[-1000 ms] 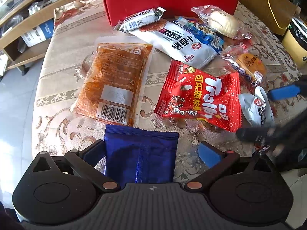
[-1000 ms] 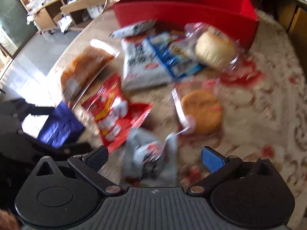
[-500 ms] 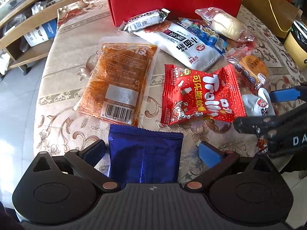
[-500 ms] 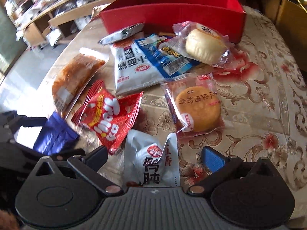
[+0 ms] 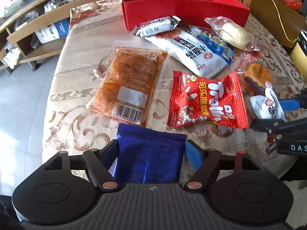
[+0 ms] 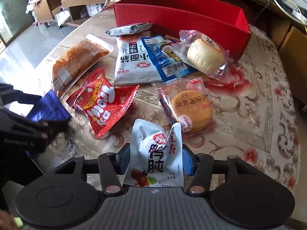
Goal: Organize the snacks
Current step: 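Lift the white duck-neck pouch with the right gripper while the left gripper holds the blue packet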
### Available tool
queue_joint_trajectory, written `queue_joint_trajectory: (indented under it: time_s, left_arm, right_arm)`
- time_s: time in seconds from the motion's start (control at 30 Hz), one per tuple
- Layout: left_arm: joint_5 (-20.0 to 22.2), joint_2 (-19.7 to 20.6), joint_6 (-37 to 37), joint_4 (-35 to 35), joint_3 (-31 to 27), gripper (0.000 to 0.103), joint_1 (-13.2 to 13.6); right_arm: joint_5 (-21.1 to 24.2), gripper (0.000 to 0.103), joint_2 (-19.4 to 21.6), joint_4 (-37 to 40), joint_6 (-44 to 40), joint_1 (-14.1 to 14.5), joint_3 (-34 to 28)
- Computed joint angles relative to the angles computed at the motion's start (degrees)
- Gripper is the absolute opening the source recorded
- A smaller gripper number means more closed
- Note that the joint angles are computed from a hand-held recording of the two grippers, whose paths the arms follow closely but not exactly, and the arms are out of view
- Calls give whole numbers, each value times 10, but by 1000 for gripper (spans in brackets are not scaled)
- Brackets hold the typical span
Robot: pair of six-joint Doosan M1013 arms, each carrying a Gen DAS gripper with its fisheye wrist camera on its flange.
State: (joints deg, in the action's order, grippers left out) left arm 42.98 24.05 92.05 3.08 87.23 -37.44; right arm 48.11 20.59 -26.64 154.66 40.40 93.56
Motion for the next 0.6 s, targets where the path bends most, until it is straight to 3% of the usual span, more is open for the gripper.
queue_joint_trajectory:
  time_s: [0.13,0.37,0.6]
  left_arm:
    - [6,-1,-10,10,-1,71,-2]
    - [6,1,-52,48,-7,69,-11]
    - [-1,9,-35,22,-26,67,-12]
  right_arm:
    - [-11,62,-6,-14,19,0,4]
    - [-16,61,-16,-46,49,2,4]
    - [-20,61,-16,-70,62,5,-6]
